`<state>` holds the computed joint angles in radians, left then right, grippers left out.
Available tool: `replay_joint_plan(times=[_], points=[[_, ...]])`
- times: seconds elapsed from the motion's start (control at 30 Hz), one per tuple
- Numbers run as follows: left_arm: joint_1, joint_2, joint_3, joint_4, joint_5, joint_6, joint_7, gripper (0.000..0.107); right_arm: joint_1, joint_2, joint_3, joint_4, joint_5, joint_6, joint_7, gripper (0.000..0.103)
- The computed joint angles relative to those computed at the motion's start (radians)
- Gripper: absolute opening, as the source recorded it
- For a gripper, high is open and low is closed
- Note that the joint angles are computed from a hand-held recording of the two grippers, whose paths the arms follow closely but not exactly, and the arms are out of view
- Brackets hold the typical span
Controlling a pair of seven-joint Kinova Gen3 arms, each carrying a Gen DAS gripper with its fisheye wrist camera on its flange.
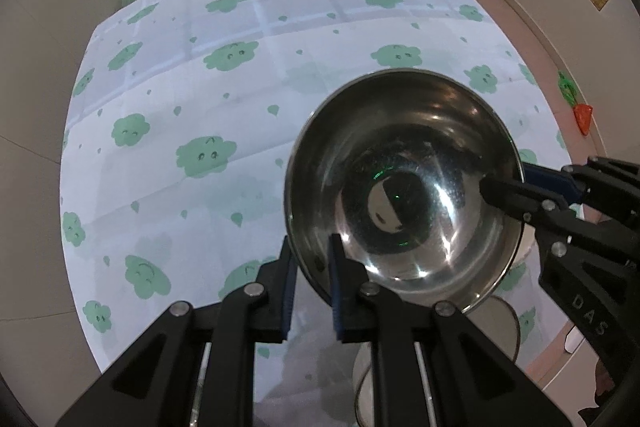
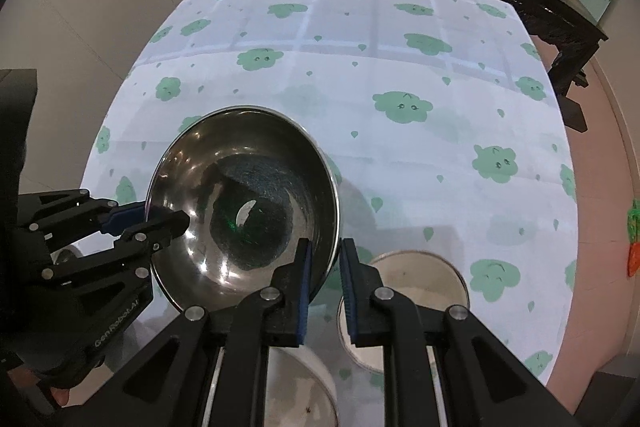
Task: Organize plates and bowls
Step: 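Lift the smaller steel bowl with the left gripper toward the large steel bowl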
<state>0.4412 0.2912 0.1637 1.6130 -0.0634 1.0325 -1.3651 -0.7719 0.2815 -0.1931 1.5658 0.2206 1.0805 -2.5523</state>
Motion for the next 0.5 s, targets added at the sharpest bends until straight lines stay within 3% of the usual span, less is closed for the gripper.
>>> replay_joint_plan(times=[0.5], points=[[0.007,-0.117,0.032,0.092,0.02,0.004,-0.038,0.012,-0.088,-0.062,-0.045,0.015,0.037,0.091,-0.179,0.016]])
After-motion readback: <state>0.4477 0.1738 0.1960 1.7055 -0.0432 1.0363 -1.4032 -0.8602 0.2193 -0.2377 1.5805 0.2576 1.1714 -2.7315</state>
